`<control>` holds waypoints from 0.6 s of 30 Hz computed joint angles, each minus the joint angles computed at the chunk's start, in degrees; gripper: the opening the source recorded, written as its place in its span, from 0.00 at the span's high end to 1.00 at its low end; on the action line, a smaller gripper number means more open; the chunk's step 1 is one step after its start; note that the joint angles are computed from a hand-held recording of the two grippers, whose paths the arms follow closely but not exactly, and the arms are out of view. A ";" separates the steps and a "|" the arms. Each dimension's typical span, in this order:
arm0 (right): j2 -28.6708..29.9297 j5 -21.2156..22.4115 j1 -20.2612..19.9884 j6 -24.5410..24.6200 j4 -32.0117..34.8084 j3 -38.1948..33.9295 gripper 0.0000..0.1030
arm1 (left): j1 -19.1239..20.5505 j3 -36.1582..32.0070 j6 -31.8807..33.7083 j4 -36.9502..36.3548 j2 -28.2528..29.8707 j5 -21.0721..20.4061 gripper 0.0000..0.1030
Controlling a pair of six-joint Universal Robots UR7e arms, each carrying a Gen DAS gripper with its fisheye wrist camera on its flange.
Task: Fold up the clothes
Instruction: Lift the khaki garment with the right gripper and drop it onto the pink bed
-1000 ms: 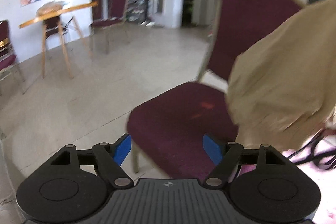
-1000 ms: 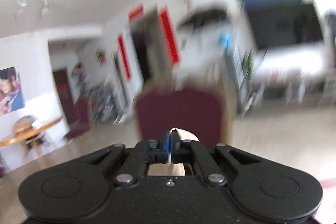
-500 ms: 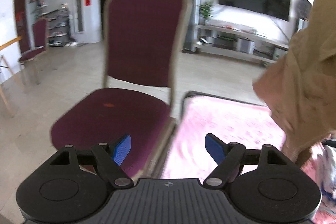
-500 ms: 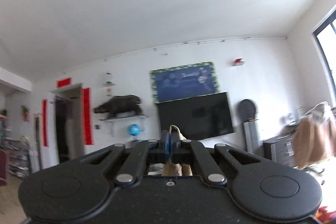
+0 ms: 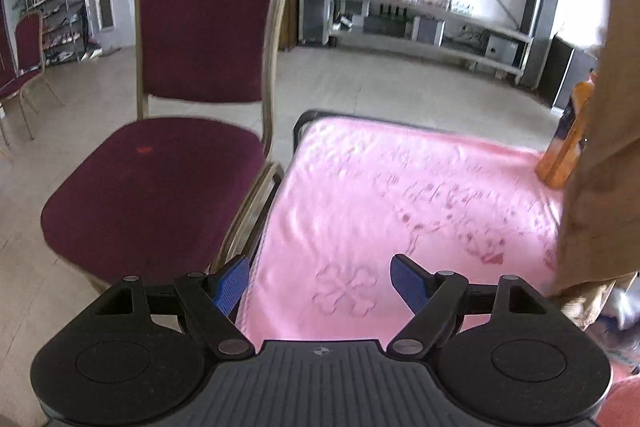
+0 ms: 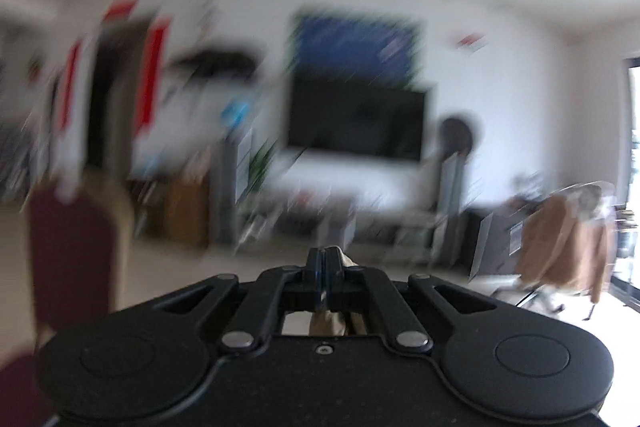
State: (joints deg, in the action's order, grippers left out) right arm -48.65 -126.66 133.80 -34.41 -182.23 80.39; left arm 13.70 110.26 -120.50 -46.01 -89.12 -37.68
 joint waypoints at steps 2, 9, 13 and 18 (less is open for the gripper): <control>3.07 1.34 -0.70 3.51 8.54 -0.91 0.97 | 0.19 0.94 -0.56 0.33 -0.68 -2.10 0.25; 11.49 4.07 -0.36 11.84 29.89 -9.63 0.41 | 0.12 2.12 -4.57 4.17 -2.31 -9.10 0.27; 7.41 4.29 -0.30 11.33 29.50 -6.63 0.34 | 0.04 2.26 -3.71 2.94 -2.44 -8.95 0.27; -5.47 8.46 -5.18 18.59 31.99 4.43 0.31 | 0.43 4.01 3.52 -5.77 -2.70 -6.59 0.28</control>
